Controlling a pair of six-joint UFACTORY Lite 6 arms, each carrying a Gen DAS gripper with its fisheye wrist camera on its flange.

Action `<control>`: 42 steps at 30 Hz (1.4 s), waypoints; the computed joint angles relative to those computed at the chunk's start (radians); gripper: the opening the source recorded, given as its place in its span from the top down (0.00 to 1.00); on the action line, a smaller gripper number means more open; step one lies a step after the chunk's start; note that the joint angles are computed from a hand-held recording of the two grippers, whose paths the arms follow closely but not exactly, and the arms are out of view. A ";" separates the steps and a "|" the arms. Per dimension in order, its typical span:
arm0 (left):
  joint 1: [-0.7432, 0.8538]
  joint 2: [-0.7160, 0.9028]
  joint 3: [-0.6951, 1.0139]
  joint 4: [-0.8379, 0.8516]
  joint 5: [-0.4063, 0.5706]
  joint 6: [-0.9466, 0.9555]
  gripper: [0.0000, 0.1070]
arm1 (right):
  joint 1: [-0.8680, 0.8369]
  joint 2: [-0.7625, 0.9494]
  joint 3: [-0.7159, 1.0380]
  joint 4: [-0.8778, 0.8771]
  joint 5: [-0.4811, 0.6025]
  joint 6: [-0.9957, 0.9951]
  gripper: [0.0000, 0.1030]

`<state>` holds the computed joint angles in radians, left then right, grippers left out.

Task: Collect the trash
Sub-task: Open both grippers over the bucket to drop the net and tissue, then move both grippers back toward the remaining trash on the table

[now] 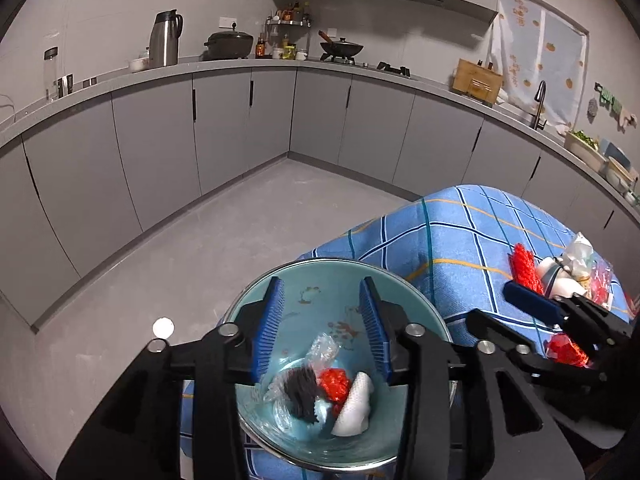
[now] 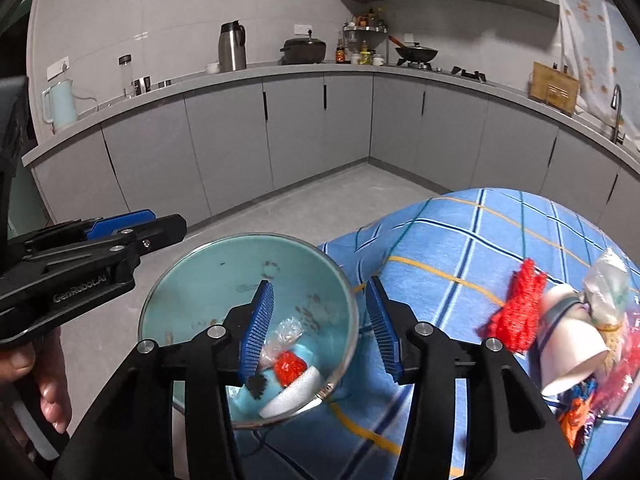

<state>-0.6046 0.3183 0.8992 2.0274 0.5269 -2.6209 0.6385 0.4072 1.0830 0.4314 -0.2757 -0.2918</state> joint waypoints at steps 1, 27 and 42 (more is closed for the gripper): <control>-0.005 -0.001 -0.003 -0.007 0.010 0.002 0.50 | -0.002 -0.021 -0.022 0.002 -0.004 0.001 0.50; -0.306 0.267 0.350 -0.248 0.058 0.247 0.28 | -0.262 -0.639 -0.657 0.093 -0.095 -0.105 0.43; -0.426 0.591 0.849 -0.535 0.017 0.659 0.25 | -0.663 -0.724 -0.834 -0.270 -0.095 0.192 0.40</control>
